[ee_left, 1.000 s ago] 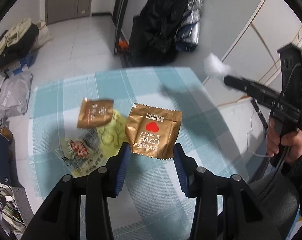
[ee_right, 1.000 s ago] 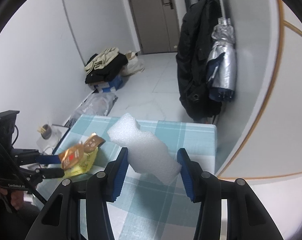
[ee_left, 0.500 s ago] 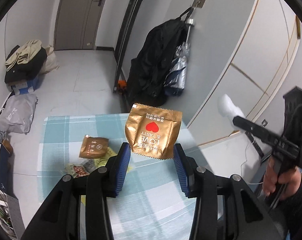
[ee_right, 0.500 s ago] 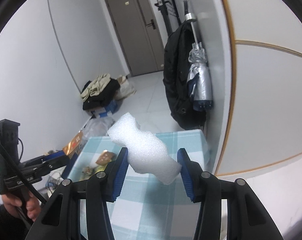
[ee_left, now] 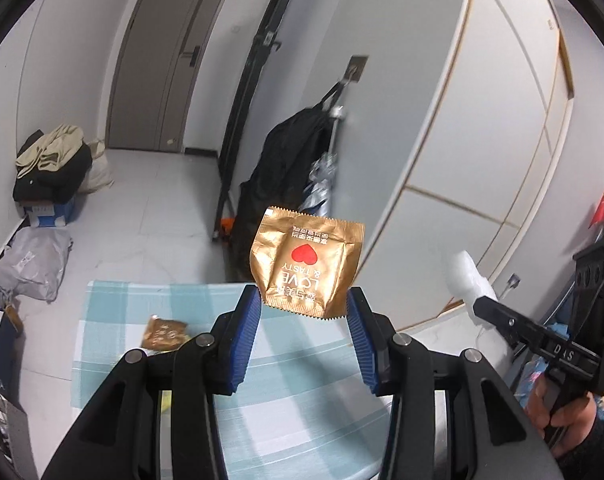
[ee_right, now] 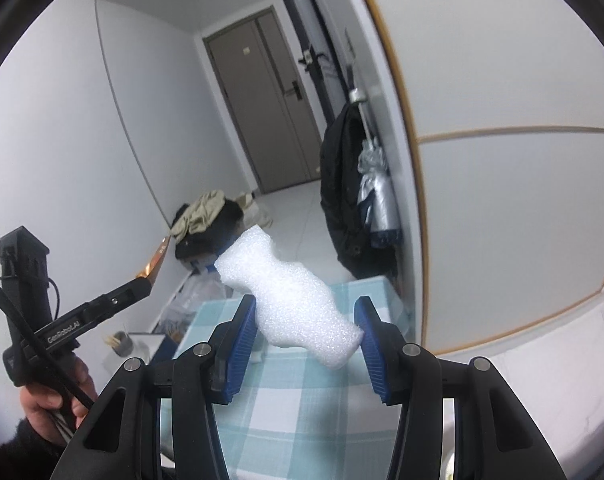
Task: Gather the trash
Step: 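Carry the foam and the packet with both grippers over the trash bin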
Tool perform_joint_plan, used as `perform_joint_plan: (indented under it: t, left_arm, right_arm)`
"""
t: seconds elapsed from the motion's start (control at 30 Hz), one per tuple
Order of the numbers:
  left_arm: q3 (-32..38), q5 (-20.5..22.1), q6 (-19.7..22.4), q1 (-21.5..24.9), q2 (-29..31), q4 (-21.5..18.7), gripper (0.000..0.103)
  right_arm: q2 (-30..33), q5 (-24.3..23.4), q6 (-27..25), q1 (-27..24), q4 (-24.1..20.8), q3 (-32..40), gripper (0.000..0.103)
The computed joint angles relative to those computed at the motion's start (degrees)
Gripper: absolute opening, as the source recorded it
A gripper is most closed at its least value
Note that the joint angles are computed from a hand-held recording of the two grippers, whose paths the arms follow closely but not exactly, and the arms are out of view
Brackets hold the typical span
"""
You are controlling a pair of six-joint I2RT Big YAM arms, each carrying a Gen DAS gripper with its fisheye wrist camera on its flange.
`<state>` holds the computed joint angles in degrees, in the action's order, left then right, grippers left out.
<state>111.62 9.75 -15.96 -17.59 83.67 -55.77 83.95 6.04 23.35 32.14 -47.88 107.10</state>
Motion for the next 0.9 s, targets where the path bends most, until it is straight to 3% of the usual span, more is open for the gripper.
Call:
perform_joint_plan:
  t: [0.43,0.77,0.9]
  left_arm:
    - [4.34,-2.36,0.52,-9.07,0.9,1.36,0.039]
    - [9.41,-0.29,2.66,-15.17,5.55,1.56,0.039]
    - [10.26,1.64,2.8,-17.09,7.38,3.46,0.039]
  right_arm:
    - [-13.12,5.76,1.36,-2.02,0.74,-9.83,0.048]
    - [-21.57,7.75,3.37,-8.32,-0.3,-18.21,0.048]
    - [-23.37,7.22,3.89,-11.71,-1.16,-21.61,0.048]
